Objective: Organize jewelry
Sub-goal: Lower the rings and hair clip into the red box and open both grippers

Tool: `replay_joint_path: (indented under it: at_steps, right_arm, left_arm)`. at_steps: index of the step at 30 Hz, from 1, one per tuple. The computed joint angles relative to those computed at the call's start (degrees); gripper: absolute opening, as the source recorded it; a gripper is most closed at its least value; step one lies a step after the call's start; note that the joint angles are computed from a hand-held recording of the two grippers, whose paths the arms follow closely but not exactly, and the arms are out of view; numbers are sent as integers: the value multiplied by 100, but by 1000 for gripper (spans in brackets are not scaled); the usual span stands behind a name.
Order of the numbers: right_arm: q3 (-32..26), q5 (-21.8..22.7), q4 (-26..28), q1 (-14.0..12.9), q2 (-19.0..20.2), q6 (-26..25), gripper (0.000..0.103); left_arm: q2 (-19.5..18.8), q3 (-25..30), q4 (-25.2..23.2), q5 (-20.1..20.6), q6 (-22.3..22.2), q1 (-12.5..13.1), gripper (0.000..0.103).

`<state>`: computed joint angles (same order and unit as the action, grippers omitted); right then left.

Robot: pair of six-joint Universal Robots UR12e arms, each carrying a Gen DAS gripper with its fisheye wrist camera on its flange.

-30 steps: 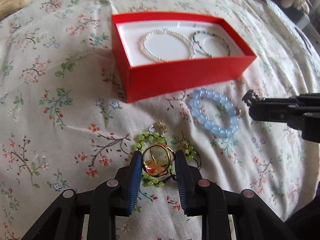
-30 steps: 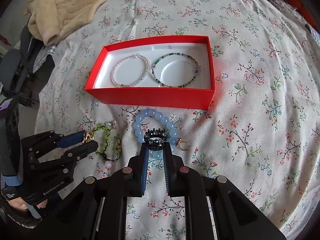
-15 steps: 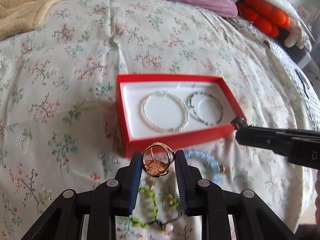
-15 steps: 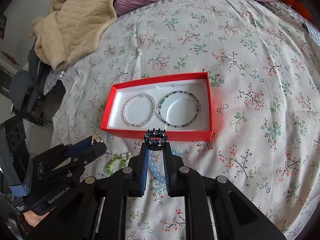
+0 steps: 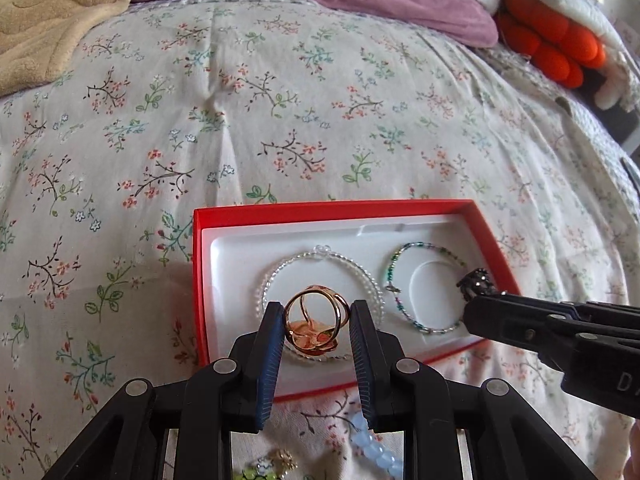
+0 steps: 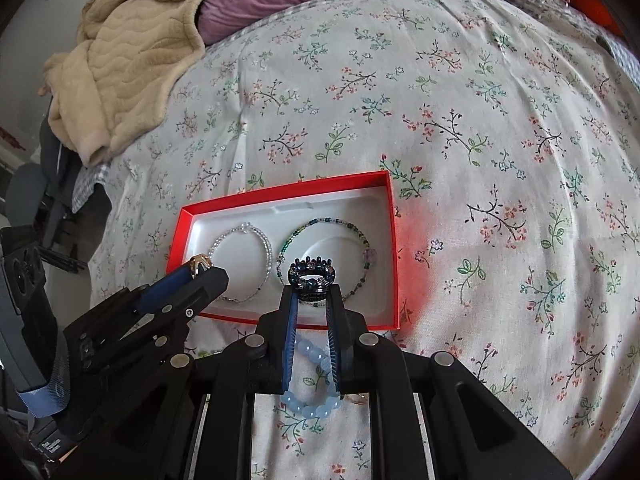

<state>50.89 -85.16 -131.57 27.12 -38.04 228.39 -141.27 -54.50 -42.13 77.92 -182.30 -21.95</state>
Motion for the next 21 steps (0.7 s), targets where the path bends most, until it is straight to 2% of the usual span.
replay_joint_path:
  at_steps: [8,15,18,21]
  right_arm:
    - [3,56,34,-24,17,-3,16]
    - [51,-8,60,1,-69,-208,17]
    - [141,-80,16,17,-151,-279,26]
    - [232,-131,-4,35,-234,-359,29]
  left_arm:
    - [-60,90,-60,93,-45,-28,28]
    - [39,-20,-15,178,1,-46,46]
    - [118,-131,65,201,31,-49,53]
    - [203,-236,89,265,106,-60,60]
